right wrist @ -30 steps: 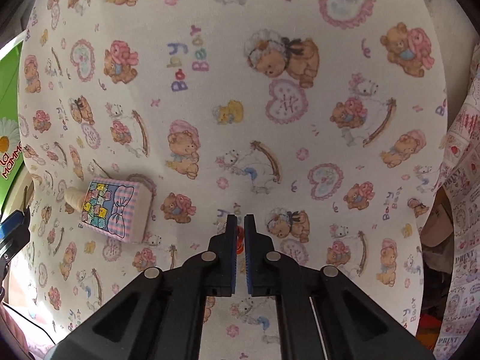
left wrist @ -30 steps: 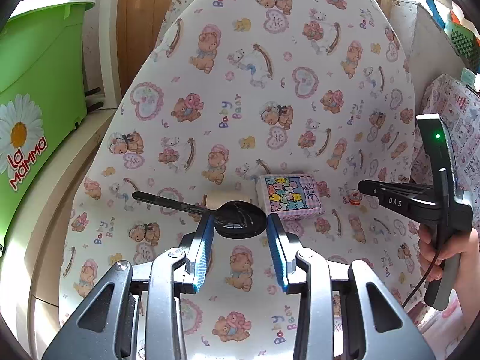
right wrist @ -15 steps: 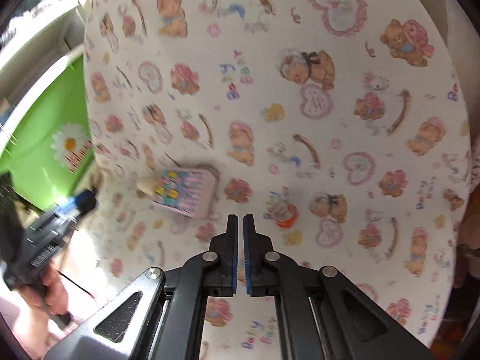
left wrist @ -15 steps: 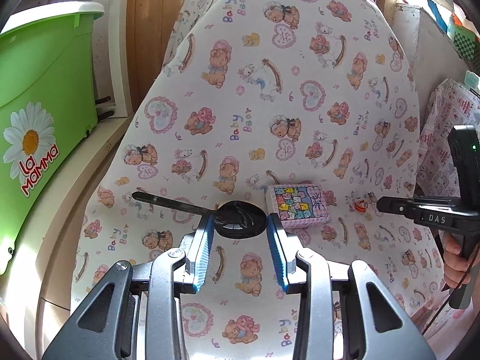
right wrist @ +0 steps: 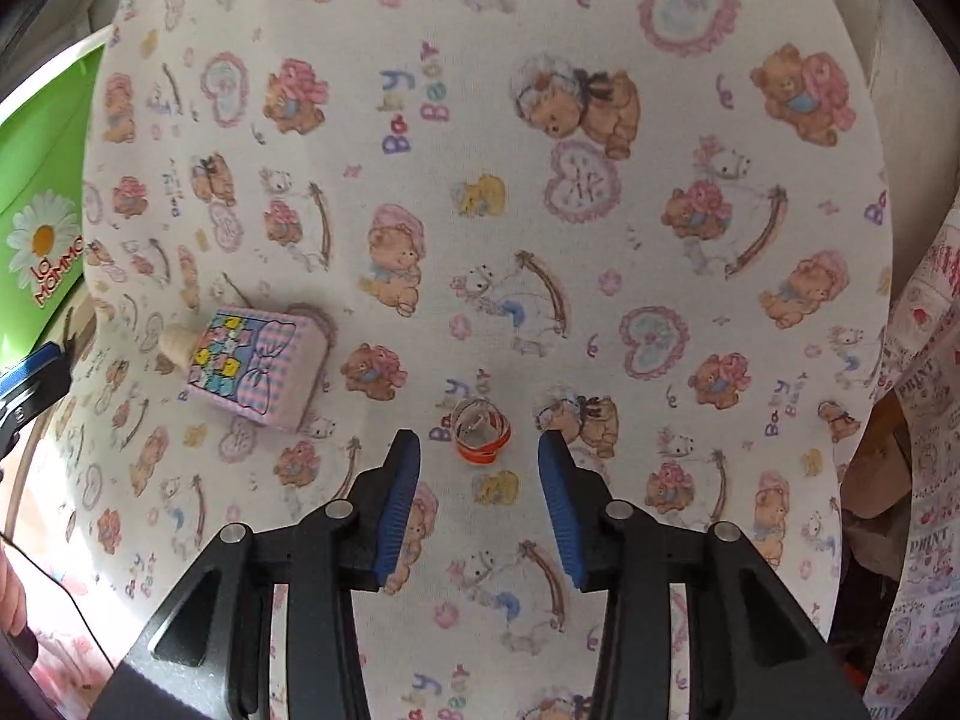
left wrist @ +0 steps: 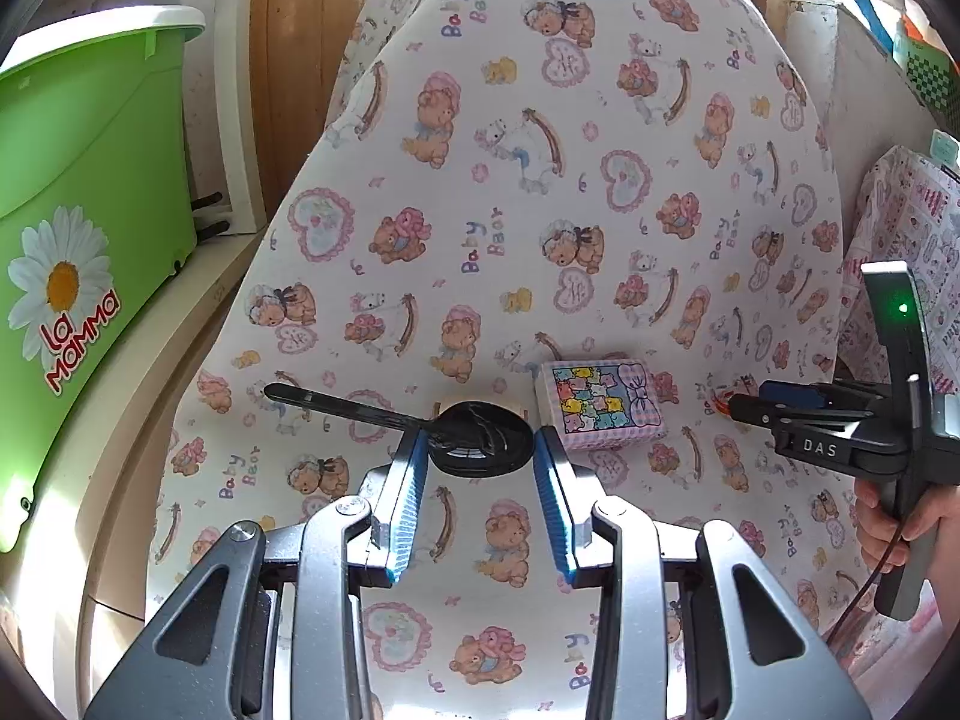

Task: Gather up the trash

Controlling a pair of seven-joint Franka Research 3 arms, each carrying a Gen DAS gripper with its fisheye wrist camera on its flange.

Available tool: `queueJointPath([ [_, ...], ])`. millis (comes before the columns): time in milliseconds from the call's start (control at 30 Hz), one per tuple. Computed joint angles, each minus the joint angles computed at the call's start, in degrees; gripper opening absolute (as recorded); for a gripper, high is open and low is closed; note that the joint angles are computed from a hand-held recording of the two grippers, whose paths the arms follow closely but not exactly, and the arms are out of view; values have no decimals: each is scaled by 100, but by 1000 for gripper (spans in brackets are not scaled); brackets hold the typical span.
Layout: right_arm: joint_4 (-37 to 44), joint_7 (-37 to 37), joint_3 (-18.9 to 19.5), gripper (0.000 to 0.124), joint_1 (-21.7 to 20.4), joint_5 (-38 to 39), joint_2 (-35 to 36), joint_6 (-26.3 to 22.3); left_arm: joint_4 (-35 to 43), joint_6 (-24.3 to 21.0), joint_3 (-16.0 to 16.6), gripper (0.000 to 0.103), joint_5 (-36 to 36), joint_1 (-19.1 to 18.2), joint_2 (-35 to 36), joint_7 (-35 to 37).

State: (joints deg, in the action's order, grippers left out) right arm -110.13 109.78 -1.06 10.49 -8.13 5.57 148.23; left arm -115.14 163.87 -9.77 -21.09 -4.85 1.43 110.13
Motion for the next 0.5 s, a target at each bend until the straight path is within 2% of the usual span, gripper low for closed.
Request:
queueJointPath([
  [100, 278, 295, -49, 43, 54, -198, 218, -219, -14, -15, 18, 35, 165, 9, 11, -141],
  [233, 575, 614, -110, 43, 131, -390, 546, -290, 81, -233, -2, 35, -37, 41, 71, -82],
  [333, 673, 466, -120, 42, 117, -205, 656, -304, 72, -172, -21, 35, 33, 41, 72, -87],
  [433, 776, 338, -145, 28, 161, -253, 740, -365, 71, -126, -38, 35, -17, 39, 66, -24],
  [467, 819, 317, -134, 19, 182, -220, 823, -332, 79, -134, -41, 35, -46, 40, 66, 0],
  [500, 803, 239, -117, 18, 178, -125, 792, -339, 87, -148, -41, 35, -72, 42, 70, 14],
])
